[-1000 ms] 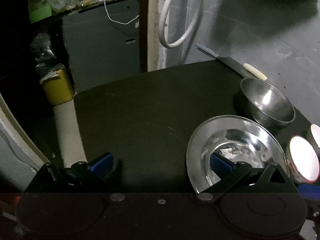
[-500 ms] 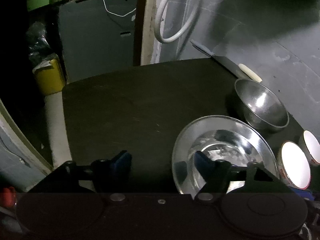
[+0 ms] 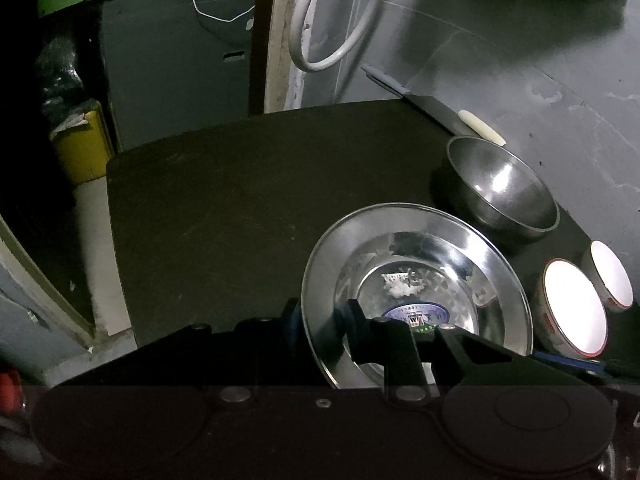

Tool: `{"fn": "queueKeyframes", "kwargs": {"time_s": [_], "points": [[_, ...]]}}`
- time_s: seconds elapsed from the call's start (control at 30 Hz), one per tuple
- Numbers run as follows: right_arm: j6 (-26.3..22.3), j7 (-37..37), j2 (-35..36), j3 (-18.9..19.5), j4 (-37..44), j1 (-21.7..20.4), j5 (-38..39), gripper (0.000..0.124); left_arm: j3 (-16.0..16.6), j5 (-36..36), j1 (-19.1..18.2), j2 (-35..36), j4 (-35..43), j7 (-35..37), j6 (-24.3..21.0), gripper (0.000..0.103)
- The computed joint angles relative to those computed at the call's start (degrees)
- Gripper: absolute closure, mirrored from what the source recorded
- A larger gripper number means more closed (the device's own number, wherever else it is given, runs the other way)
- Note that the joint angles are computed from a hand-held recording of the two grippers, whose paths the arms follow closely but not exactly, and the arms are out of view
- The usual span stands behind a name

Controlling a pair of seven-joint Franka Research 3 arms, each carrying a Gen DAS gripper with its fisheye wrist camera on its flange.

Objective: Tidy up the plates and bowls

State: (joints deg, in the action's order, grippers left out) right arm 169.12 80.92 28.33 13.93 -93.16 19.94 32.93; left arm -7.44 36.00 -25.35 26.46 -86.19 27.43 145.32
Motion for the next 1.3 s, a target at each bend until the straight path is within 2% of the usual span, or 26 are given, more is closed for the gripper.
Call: {"fn": "queueKeyframes", "kwargs": {"time_s": [0.13, 0.43, 0.67, 0.87, 1.03, 1.3], "points": [[0.1, 1.0, 0.8, -0.9, 1.0, 0.8, -1.1, 0.107, 0.2, 0.4, -0.3, -0.1, 0.1, -0.4, -0.6, 0.078], [4.6, -6.2, -1.5, 4.6, -3.4, -3.3, 3.4, 0.109, 0.1, 3.3, -0.9, -3.4, -4.7, -3.3, 1.6, 0.078], [8.0, -19.3, -5.0, 13.7, -8.1, -10.5, 15.5, 0.108, -0.4, 8.7, -1.7, -7.6, -9.1, -7.0, 2.9, 0.078], [9.2, -30.4, -8.9, 17.2, -11.4, -13.9, 28.1, 0.108, -1.7, 12.3, -2.1, -9.5, -10.3, -9.3, 3.1, 0.078], [9.9, -39.0, -12.9, 18.2, -14.3, -15.3, 38.9, 0.108, -2.8, 13.4, -2.5, -9.8, -9.9, -9.0, 3.9, 0.078], [10.6, -42.4, -18.7, 13.6, -19.8, -12.4, 47.3, 0.108, -3.9, 11.4, -3.5, -7.9, -7.9, -4.2, 6.1, 0.078]]}}
